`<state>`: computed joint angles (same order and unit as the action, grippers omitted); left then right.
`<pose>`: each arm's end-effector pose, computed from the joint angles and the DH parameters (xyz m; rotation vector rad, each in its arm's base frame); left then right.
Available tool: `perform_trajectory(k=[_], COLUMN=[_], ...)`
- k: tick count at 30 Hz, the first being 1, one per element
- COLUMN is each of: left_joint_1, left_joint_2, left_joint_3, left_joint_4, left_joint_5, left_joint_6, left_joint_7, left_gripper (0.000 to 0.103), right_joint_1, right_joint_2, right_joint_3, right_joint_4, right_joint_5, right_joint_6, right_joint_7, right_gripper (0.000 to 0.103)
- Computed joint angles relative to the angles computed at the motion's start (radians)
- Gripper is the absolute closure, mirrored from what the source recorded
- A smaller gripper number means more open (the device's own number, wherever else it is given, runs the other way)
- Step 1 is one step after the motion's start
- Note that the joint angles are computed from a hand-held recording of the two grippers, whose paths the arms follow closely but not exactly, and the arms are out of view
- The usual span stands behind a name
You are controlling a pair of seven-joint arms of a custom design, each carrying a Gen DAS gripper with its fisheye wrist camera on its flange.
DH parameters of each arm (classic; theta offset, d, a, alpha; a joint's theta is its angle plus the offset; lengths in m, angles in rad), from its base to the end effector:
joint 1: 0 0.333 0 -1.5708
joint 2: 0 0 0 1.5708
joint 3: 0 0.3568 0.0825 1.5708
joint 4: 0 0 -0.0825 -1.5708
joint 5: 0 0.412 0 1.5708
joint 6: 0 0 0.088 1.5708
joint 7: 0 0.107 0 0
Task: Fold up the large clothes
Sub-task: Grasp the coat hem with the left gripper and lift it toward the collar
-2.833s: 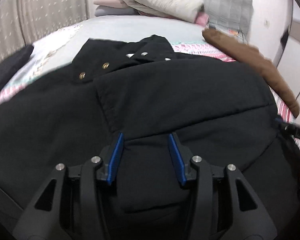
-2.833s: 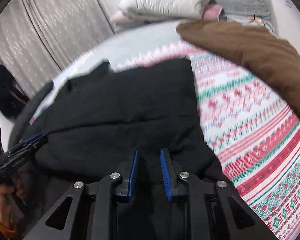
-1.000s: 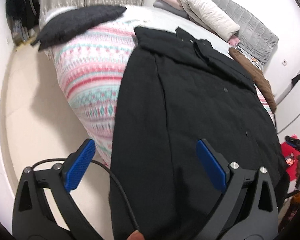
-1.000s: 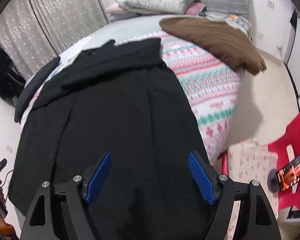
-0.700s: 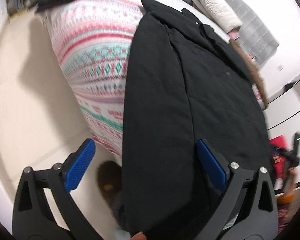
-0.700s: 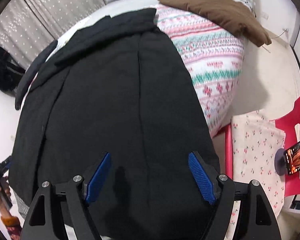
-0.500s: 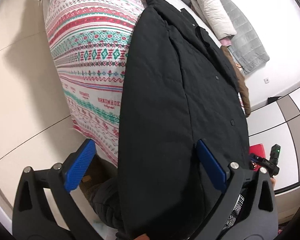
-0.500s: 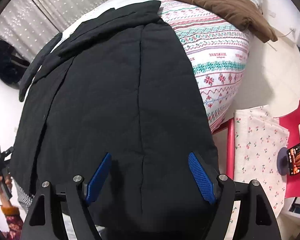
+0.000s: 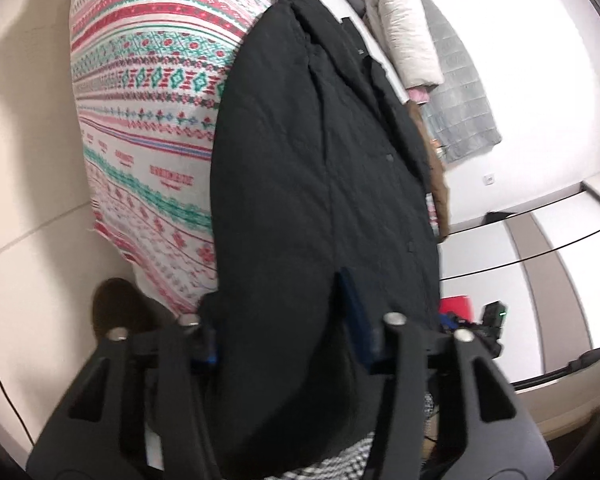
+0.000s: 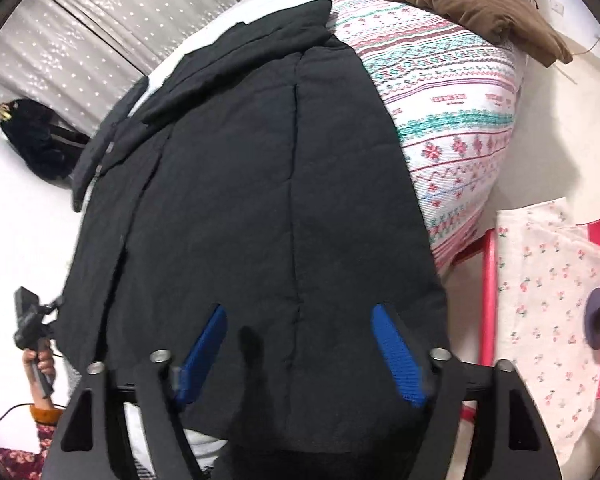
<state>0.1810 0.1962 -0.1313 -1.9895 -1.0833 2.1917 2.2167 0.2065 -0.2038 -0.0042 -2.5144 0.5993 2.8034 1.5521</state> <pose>0.6348 0.0034 0.4075 1.8708 -1.7262 1.1024 0.4864 0.0724 0.4235 -1.5244 2.0640 -0.0625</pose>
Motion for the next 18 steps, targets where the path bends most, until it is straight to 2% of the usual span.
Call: perform_trajectory(k=[1,2,3,5,7,10,14,18], left_joint_1=[0.005,0.008,0.011,0.011,0.007,-0.017,-0.052,-0.077], left_joint_2=[-0.005,-0.007,-0.011,-0.017,-0.016,-0.001,0.05,0.098], left_joint_3=[-0.001,-0.002,-0.003,-0.004,-0.006,-0.014,-0.037,-0.071], left_joint_4=[-0.002,0.0,0.0,0.01,0.032,0.103,0.221,0.312], left_joint_5=[-0.021,-0.039,-0.068,-0.123,-0.171,-0.196,-0.142,-0.041], left_joint_6=[-0.01,-0.019,-0.025,-0.034,-0.038,0.0,0.065,0.123], left_joint_7=[0.009,0.016,0.03,0.063,0.1,0.136,0.124,0.102], left_gripper=[0.071,0.08,0.085,0.091,0.092,0.093,0.093,0.093], right_joint_1=[0.029,0.054,0.06,0.054,0.068,0.082,0.013,-0.019], right_joint_2=[-0.001,0.001,0.004,0.002,-0.005,-0.011,0.01,0.039], right_joint_3=[-0.025,-0.048,-0.052,-0.036,-0.033,-0.026,0.022,0.014], right_joint_4=[0.001,0.006,0.011,0.012,0.024,0.06,0.133,0.208], right_joint_5=[0.081,0.168,0.215,0.231,0.273,0.303,0.11,-0.015], right_joint_6=[0.005,-0.001,-0.004,0.028,0.07,0.15,0.198,0.149], right_joint_7=[-0.06,-0.12,-0.144,-0.162,-0.218,-0.276,-0.131,-0.063], right_gripper=[0.063,0.085,0.091,0.096,0.098,0.099,0.099,0.095])
